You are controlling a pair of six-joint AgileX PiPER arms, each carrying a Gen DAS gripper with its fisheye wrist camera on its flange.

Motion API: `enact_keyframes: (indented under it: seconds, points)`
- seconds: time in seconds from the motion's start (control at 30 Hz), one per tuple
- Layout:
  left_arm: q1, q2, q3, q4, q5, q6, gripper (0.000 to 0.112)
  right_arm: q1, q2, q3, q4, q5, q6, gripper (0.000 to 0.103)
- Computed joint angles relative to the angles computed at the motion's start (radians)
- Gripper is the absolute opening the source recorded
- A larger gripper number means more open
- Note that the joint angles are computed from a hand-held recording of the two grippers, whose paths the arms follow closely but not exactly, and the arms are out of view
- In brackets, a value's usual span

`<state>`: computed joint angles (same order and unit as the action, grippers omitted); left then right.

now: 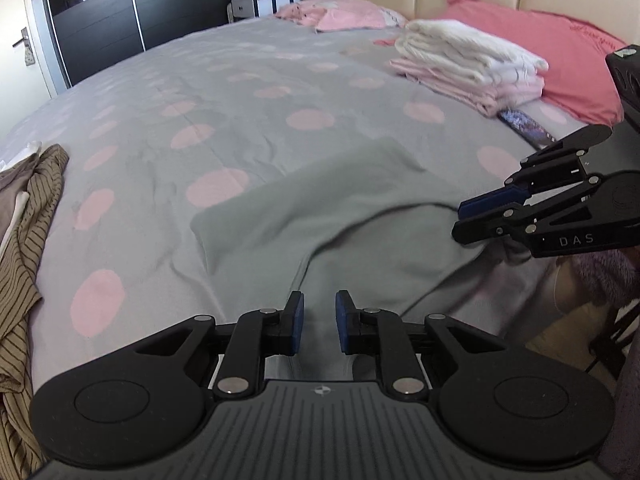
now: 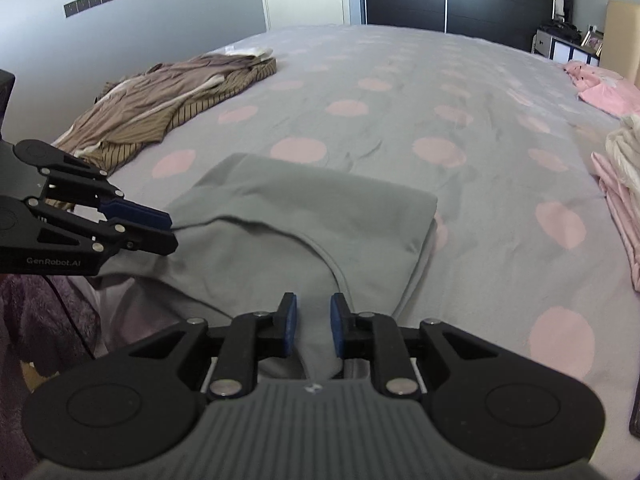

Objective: Fold clothes

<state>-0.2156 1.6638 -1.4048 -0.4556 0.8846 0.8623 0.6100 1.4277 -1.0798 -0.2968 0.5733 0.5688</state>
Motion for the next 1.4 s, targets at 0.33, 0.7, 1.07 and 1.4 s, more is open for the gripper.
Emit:
enact_keyframes:
  seconds: [0.33, 0.7, 1.07, 1.4]
  points:
    - [-0.006, 0.054, -0.041, 0.064, 0.060, -0.044, 0.015, -0.039, 0.041, -0.012, 0.136, 0.017, -0.152, 0.021]
    - [0.105, 0.066, -0.106, -0.149, 0.052, -0.070, 0.024, -0.049, -0.017, 0.005, -0.060, -0.052, 0.040, 0.033]
    - [0.137, 0.184, -0.225, -0.119, 0.060, -0.284, 0.046, -0.189, 0.048, -0.063, 0.076, 0.003, 0.100, 0.065]
    - [0.167, 0.314, -0.350, -0.123, 0.218, -0.408, 0.049, -0.335, 0.089, -0.060, 0.538, 0.011, -0.215, 0.063]
